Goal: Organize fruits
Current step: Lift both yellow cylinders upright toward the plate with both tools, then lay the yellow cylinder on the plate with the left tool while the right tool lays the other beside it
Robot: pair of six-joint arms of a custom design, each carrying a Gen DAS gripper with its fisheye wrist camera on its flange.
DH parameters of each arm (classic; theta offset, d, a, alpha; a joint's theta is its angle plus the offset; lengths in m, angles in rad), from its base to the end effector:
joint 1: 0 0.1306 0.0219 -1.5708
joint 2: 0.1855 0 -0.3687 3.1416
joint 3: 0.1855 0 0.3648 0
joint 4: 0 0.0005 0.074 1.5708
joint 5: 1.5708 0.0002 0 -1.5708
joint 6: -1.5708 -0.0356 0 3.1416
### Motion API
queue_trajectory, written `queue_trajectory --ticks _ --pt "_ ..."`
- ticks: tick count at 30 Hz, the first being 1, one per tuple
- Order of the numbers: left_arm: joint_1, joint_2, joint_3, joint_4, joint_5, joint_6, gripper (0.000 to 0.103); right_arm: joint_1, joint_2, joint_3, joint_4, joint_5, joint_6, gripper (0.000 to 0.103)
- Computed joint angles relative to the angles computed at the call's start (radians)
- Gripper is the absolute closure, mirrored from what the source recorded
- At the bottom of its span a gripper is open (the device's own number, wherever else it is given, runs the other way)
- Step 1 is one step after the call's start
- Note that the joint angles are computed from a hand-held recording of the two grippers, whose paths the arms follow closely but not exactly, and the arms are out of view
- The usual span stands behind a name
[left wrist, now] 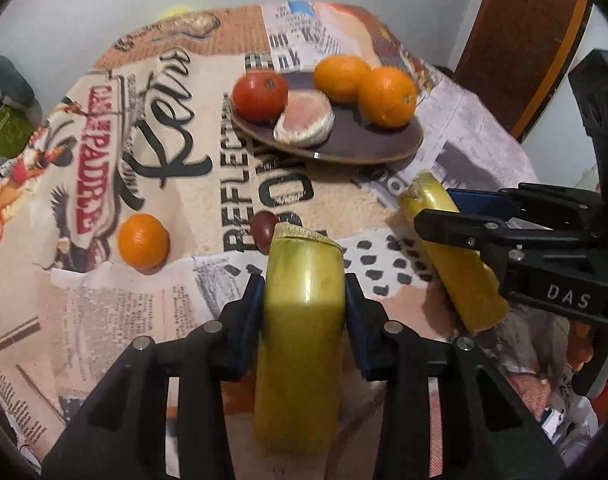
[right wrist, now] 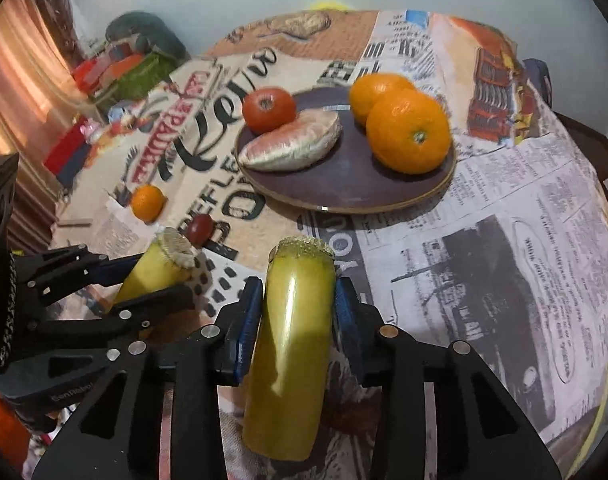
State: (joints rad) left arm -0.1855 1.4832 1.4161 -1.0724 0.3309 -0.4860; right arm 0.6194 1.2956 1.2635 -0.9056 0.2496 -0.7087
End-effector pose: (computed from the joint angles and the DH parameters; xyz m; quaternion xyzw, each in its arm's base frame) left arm 0.4565 -0.0979 0.3752 0.3507 0.8981 -0.1275 0.2328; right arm 0.3453 0.2348 0.3985 0.0808 0.9403 0.0972 0.3161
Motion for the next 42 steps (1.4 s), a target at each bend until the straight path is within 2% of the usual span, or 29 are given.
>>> queue_trajectory --ticks 10,16,28,42 --pt "0.012 -0.087 0.02 0.009 0.073 0.035 0.065 0.048 -0.069 0.051 -0.061 0.186 0.032 0.07" --pt "-0.012 -0.114 0.045 0.03 0.101 0.068 0.065 0.034 -0.08 0.062 -0.067 0.211 0.035 0.07" --pt "-0.036 -0.073 0.104 0.058 0.132 0.131 0.065 0.003 -0.088 0.073 -0.038 0.225 0.079 0.07" --pt "-0.049 0.033 0.189 0.074 0.146 0.186 0.065 -0.075 -0.022 0.107 0.01 0.143 0.155 0.07"
